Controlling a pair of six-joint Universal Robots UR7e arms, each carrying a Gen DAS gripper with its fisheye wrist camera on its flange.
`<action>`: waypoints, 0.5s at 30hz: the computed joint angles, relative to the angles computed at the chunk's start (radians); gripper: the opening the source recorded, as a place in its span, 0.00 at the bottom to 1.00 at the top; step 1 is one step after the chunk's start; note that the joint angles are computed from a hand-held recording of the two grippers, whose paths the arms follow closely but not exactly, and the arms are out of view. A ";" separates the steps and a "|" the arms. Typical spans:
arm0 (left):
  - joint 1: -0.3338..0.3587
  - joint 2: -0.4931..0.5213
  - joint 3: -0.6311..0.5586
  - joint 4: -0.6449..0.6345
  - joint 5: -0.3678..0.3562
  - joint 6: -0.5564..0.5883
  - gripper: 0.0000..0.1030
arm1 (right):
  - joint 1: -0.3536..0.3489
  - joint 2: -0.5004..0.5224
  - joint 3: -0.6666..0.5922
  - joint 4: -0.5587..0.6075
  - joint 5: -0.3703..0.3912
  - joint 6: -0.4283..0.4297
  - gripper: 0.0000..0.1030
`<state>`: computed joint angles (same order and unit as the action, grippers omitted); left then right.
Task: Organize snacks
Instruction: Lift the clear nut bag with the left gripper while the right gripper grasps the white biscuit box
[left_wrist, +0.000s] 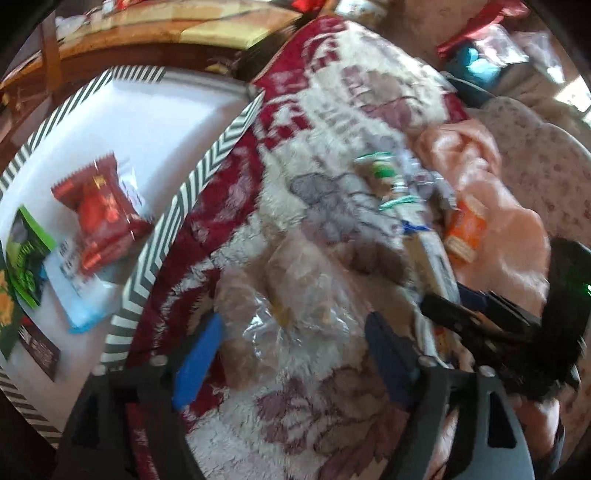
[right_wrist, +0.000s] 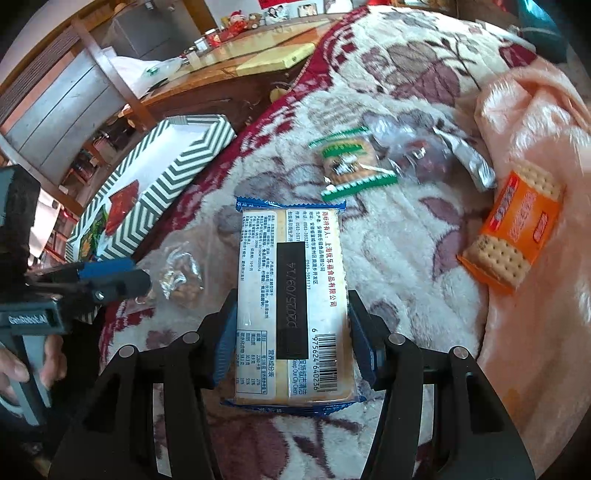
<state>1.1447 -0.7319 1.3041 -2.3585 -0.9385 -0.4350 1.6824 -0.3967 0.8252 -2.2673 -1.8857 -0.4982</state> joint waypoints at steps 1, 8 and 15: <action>0.004 0.011 -0.012 0.010 0.010 -0.026 0.82 | -0.003 -0.001 0.003 0.001 0.001 0.001 0.53; 0.008 0.072 -0.038 0.016 0.047 -0.036 0.84 | -0.015 -0.004 0.003 0.009 0.013 0.014 0.53; 0.008 -0.001 0.046 -0.092 0.028 0.035 0.36 | -0.016 -0.014 0.015 0.009 0.032 0.021 0.53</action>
<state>1.1531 -0.7327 1.3504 -2.4509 -0.9108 -0.3998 1.6660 -0.4112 0.8401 -2.2578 -1.8534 -0.4774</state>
